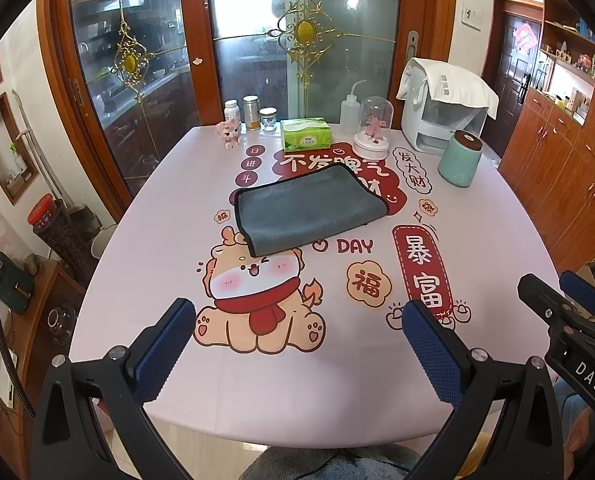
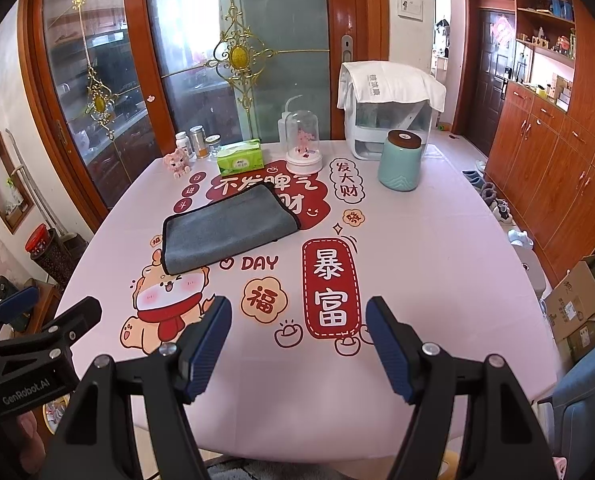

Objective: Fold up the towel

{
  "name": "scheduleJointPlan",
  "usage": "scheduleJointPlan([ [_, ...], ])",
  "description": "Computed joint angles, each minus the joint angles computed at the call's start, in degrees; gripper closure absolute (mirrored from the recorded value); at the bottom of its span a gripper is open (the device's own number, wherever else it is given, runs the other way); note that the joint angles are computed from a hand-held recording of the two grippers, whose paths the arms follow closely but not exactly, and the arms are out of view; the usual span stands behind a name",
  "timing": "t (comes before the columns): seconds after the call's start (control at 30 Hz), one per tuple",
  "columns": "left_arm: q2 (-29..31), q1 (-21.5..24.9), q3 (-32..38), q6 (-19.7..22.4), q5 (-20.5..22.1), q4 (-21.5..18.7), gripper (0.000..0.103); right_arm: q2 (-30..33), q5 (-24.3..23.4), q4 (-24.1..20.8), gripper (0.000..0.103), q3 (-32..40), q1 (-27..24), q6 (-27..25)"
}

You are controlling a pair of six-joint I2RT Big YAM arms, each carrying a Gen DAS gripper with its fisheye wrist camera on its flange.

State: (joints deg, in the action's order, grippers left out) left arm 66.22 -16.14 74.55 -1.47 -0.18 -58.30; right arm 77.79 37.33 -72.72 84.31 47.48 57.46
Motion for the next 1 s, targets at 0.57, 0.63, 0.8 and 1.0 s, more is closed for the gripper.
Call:
scheduleJointPlan([
  [0.57, 0.34, 0.07, 0.29, 0.28, 0.15, -0.21, 0.000, 0.23, -0.10, 0.40, 0.033, -0.73, -0.04, 0.62],
  [0.63, 0.56, 0.03, 0.29, 0.45, 0.28, -0.09, 0.000, 0.36, -0.23, 0.34, 0.033, -0.59, -0.06, 0.63],
  [0.8, 0.58, -0.14, 0.25, 0.45, 0.20, 0.12, 0.000, 0.49, -0.36, 0.21, 0.033, -0.43, -0.04, 0.72],
  [1.0, 1.06, -0.08, 0.37, 0.57, 0.62, 0.16, 0.000, 0.78, -0.60, 0.01, 0.033, -0.02, -0.12, 0.64],
])
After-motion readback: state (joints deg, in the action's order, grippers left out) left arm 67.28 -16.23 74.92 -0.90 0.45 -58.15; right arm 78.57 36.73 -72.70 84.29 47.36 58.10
